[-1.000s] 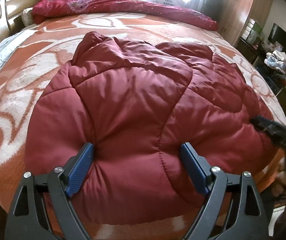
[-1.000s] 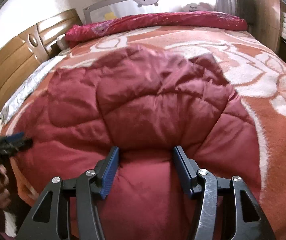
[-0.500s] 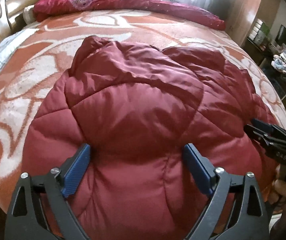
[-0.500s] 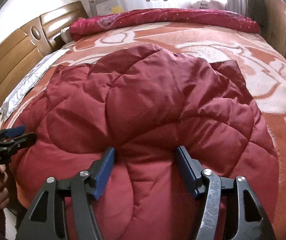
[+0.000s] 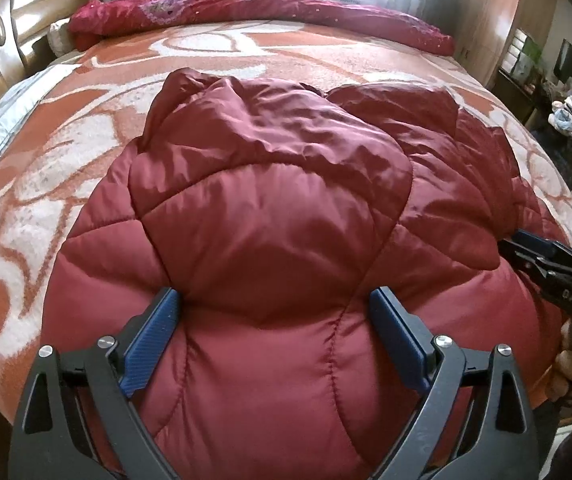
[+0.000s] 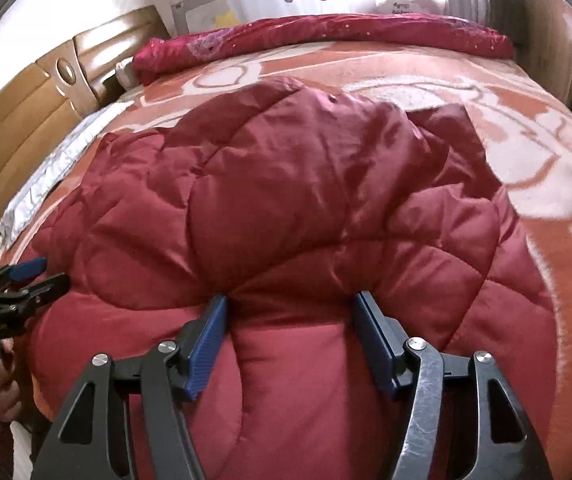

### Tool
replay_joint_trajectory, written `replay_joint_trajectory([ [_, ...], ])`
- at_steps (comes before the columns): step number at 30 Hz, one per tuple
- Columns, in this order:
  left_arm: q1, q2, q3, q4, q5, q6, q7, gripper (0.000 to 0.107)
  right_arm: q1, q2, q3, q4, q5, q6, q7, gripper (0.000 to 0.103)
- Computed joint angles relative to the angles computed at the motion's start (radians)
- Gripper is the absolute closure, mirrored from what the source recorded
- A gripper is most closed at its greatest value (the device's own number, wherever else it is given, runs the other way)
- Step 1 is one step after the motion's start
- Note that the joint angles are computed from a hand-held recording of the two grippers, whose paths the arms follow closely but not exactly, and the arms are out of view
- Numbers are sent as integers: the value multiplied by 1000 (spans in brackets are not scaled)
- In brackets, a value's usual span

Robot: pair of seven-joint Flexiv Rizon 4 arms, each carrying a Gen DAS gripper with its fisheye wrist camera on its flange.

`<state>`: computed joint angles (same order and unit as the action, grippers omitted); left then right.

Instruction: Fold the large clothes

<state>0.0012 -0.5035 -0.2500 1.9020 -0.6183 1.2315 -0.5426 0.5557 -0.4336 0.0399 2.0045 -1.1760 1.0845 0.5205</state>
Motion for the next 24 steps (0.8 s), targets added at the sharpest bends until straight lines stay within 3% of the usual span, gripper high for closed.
replay_joint_trajectory([
  [9, 2, 54, 11, 38, 11, 5, -3, 11, -3, 14, 6, 5, 7, 0, 4, 39],
  [14, 33, 121, -5, 101, -79, 10, 78, 11, 10, 55, 23, 13, 14, -50, 13, 36],
  [18, 21, 149, 32, 126, -107, -20, 112, 11, 24, 86, 52, 22, 3, -86, 18, 36],
  [24, -10, 182, 73, 170, -107, 8, 152, 11, 47, 123, 91, 44, -8, -113, 35, 33],
])
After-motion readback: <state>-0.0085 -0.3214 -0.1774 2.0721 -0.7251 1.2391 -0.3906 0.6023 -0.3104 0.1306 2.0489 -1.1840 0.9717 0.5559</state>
